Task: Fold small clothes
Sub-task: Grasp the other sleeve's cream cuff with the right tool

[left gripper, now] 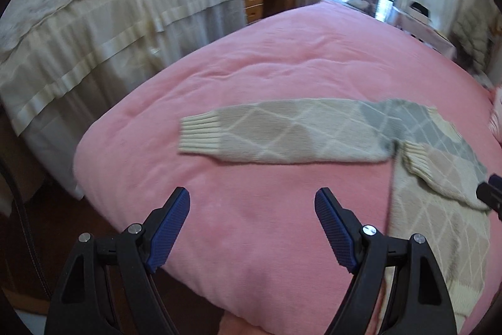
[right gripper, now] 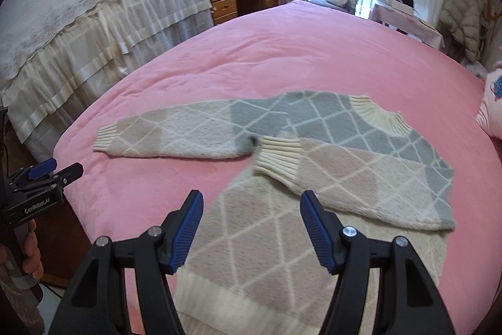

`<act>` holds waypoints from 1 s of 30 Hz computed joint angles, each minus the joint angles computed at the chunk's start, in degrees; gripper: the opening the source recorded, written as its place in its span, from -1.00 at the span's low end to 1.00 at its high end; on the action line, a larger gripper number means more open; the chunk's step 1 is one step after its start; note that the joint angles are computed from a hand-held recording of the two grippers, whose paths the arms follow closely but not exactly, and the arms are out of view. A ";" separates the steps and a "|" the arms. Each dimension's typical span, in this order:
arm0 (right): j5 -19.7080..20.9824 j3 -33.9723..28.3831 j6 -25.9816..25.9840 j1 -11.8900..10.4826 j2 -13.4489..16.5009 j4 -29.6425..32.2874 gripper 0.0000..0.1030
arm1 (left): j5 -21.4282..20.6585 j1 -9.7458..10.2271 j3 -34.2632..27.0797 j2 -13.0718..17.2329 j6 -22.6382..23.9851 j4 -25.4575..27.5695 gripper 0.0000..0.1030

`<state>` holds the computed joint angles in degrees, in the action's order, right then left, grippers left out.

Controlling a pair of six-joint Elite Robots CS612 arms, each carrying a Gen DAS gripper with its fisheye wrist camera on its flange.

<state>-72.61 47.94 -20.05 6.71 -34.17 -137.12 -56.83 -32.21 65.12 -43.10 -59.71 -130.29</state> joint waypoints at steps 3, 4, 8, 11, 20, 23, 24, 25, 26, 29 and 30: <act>0.28 -1.75 -1.96 1.35 1.07 2.11 0.25 | -0.44 0.90 2.86 -1.28 -3.38 -0.06 0.57; 0.08 -2.62 -2.87 1.98 1.63 2.93 0.25 | -0.50 1.18 3.33 -1.48 -4.41 0.53 0.57; -0.49 -5.52 -5.92 3.91 3.60 4.80 0.25 | -1.55 2.42 4.78 -1.87 -8.12 1.83 0.57; -0.78 -9.33 -8.24 5.35 5.90 7.90 0.25 | -2.21 3.25 6.85 -2.50 -10.35 -0.01 0.57; -3.88 -26.92 -14.09 9.81 16.33 18.45 0.25 | -3.73 5.62 8.82 -2.44 -15.03 -1.68 0.57; -5.82 -34.04 -16.07 11.14 20.49 21.83 0.25 | -4.56 6.17 9.49 -2.38 -16.14 -2.54 0.57; -6.32 -35.86 -16.76 11.51 21.57 22.41 0.25 | -4.97 6.38 9.47 -2.22 -16.28 -2.54 0.57; -6.81 -37.28 -17.57 11.89 22.48 22.69 0.25 | -5.26 6.55 9.41 -2.09 -16.39 -2.43 0.57; -7.44 -38.66 -18.35 12.29 23.39 22.62 0.26 | -5.46 6.74 9.35 -1.92 -16.46 -2.41 0.57; -8.41 -41.81 -20.06 13.17 25.49 22.10 0.26 | -5.51 7.30 8.56 -1.23 -16.98 -1.35 0.57; -8.69 -44.99 -20.55 13.39 27.19 23.25 0.26 | -5.42 7.47 8.20 -0.99 -17.35 -0.74 0.57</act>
<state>-81.30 2.95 -40.61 20.10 -6.97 -113.87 -62.25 -24.73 73.32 -44.09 -77.06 -131.03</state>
